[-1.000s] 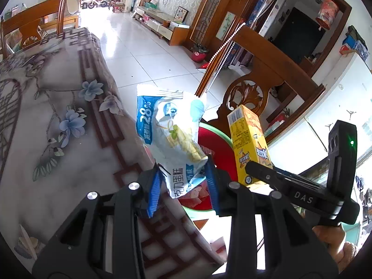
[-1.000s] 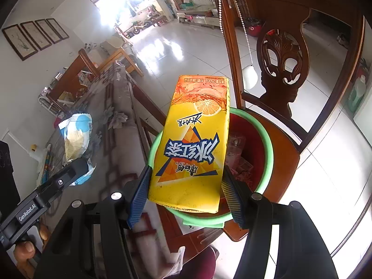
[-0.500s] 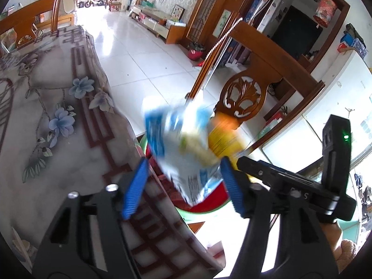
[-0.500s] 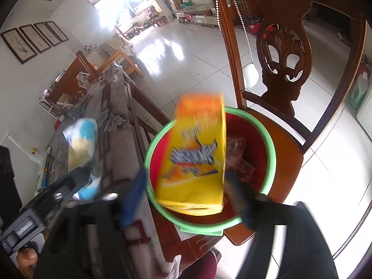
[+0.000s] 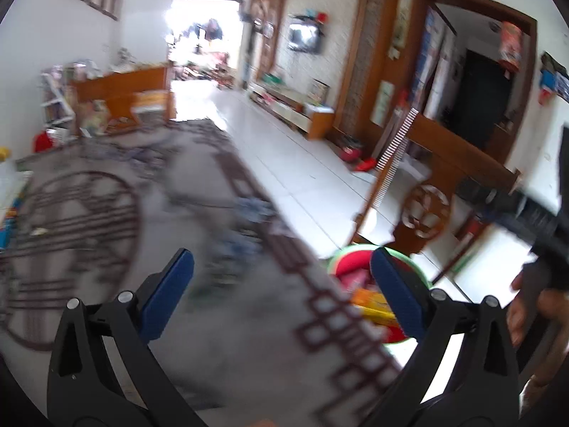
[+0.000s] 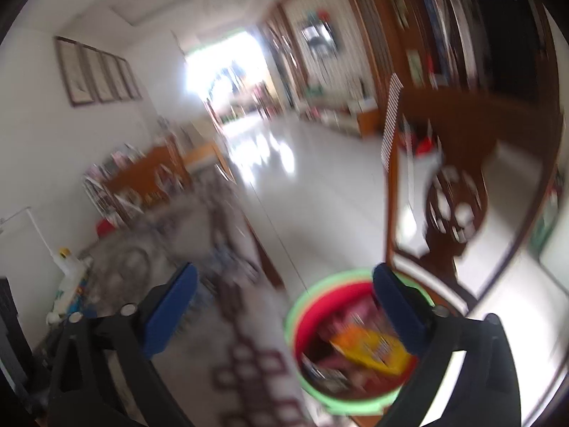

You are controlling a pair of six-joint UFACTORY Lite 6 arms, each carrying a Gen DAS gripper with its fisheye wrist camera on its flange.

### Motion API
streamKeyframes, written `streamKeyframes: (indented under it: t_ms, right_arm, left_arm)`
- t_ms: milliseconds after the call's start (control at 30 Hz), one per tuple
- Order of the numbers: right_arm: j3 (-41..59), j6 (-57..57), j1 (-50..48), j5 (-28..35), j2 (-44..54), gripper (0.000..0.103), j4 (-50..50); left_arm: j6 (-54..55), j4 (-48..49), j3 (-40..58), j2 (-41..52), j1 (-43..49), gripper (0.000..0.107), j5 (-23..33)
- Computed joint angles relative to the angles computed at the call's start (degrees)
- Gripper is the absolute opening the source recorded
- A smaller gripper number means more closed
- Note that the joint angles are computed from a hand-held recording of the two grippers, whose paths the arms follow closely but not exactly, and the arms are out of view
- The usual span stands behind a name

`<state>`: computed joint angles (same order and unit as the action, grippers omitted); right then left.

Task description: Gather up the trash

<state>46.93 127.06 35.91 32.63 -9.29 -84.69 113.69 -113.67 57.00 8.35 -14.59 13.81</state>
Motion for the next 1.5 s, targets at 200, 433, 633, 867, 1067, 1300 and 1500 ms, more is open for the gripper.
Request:
streamKeyframes:
  t_ms: [200, 433, 633, 867, 1067, 1300, 1500]
  right_arm:
    - [22.2, 0.1, 12.5, 13.3, 19.6, 0.096, -1.6]
    - [42.6, -4.5, 18.7, 22.0, 41.2, 0.096, 2.4]
    - [52.3, -9.1, 20.6, 27.7, 49.4, 0.096, 4.3]
    - [58.4, -14.1, 21.5, 28.8, 54.4, 0.095, 5.3]
    - [57.7, -14.2, 20.9, 27.0, 53.9, 0.096, 7.4]
    - [58.4, -15.0, 20.5, 26.5, 54.7, 0.096, 8.2]
    - [59.9, -17.8, 20.5, 26.1, 55.7, 0.096, 8.5]
  left_arm:
    - [3.8, 4.7, -5.1, -4.0, 15.8, 0.097, 8.7]
    - [9.3, -0.3, -4.2, 1.1, 29.5, 0.098, 18.2]
    - [8.4, 0.6, -1.4, 4.6, 35.4, 0.098, 22.0]
    - [1.8, 7.5, 0.0, 4.9, 37.8, 0.098, 25.0]
    - [-2.3, 10.7, 1.0, 6.4, 38.7, 0.098, 25.9]
    - [-3.1, 11.0, 1.2, 6.8, 38.4, 0.098, 24.7]
    - [-0.7, 9.9, 0.4, 6.4, 37.5, 0.098, 23.8]
